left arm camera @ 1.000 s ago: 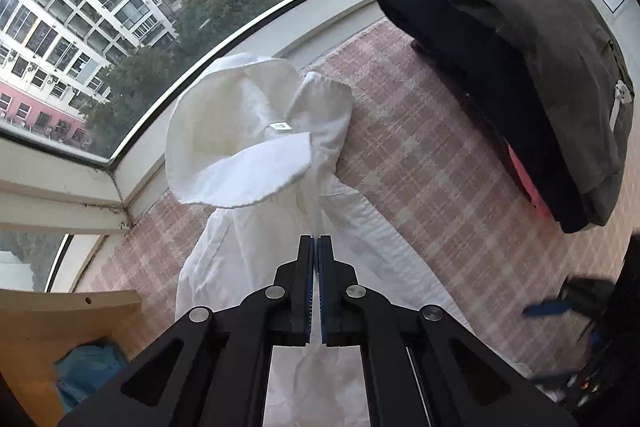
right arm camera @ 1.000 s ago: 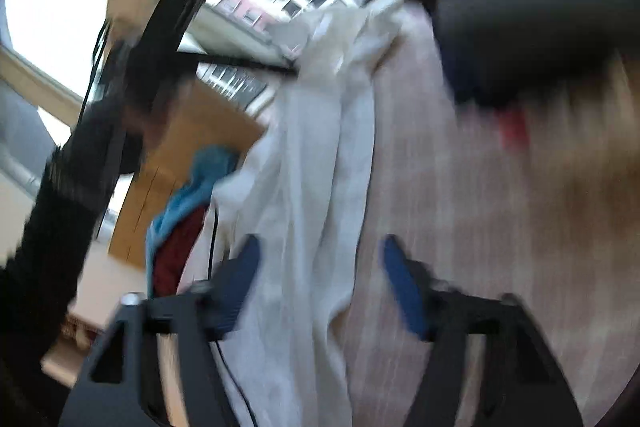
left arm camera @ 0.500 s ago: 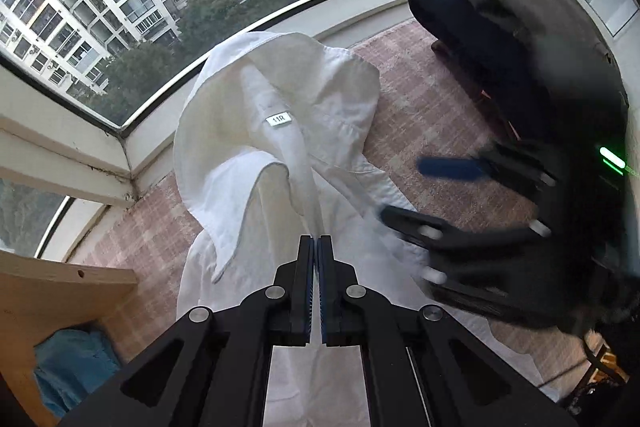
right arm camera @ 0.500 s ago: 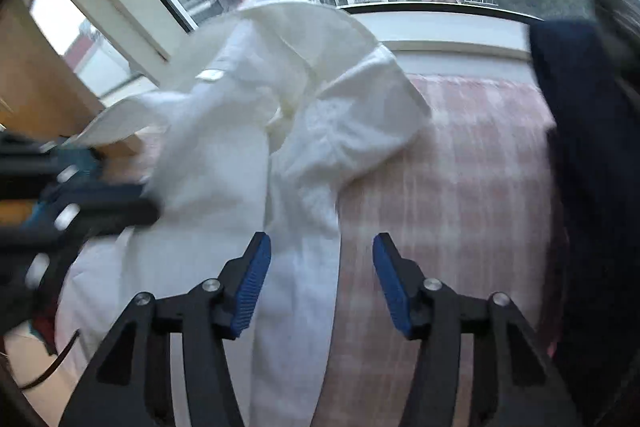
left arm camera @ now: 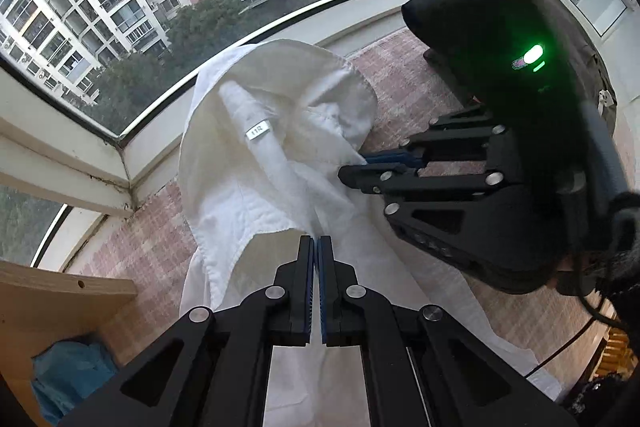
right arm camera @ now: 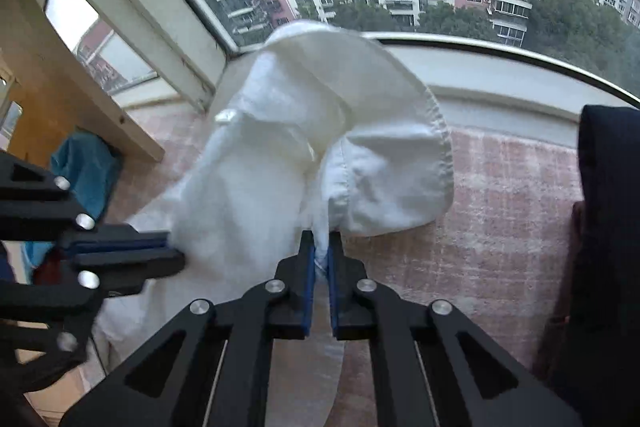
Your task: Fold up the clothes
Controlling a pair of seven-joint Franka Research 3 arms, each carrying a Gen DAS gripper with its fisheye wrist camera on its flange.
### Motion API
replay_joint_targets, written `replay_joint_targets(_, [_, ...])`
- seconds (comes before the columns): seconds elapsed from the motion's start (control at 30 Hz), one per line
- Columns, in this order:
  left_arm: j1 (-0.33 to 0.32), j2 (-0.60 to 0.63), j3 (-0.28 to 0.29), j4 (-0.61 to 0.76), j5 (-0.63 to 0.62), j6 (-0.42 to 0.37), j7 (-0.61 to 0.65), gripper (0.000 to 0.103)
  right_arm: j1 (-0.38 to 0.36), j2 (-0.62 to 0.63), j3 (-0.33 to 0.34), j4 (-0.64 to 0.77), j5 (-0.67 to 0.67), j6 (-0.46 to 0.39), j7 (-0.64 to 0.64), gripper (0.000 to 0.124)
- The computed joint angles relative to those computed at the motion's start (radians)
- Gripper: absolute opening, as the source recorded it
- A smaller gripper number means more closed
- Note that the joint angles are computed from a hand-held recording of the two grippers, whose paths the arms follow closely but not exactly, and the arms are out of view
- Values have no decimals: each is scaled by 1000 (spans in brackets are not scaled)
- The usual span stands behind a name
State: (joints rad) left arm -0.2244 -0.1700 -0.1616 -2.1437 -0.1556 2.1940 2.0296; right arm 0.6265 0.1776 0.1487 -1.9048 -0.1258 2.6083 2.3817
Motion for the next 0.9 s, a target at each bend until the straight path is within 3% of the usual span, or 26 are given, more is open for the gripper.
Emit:
replay_joint_targets(0.17, [-8, 11, -1, 18, -28, -3, 17, 2, -15, -3, -1, -14, 21, -17, -10, 6])
replay_joint_targets(0.23, [-9, 16, 1, 34, -51, -33, 28, 7, -23, 19, -2, -1, 38, -61, -35, 6])
replay_joint_targets(0.3, [-7, -27, 8, 6, -61, -23, 63, 11, -25, 10, -2, -21, 49, -38, -38, 6])
replay_joint_targets(0.4, [16, -119, 32, -83, -18, 17, 68, 45, -33, -15, 0, -49, 74, -9, -46, 13])
replay_joint_targets(0.43, [26, -135, 42, -106, 3, 18, 66, 46, -32, -17, -3, -47, 63, -12, -35, 18])
replay_joint_targets(0.57, [98, -122, 33, -172, 200, 68, -45, 44, -44, -44, -1, -88, 82, 29, -6, 21])
replay_joint_targets(0.63, [125, -82, 29, -177, 285, 107, -114, 45, -46, -43, -1, -85, 74, 10, 0, 22])
replay_joint_targets(0.8, [125, -9, 45, -168, 274, 97, -102, 42, -32, 17, 1, -5, 18, -49, 27, 31])
replay_joint_targets(0.83, [123, -13, 46, -180, 269, 113, -89, 35, -31, 25, 0, 2, 29, -48, 22, 32])
replay_joint_targets(0.87, [122, -16, 48, -183, 261, 115, -78, 5, -29, 33, 0, 9, 37, -47, 19, 32])
replay_joint_targets(0.9, [121, -18, 50, -185, 252, 115, -66, 3, -28, 38, -2, 12, 45, -42, 17, 32])
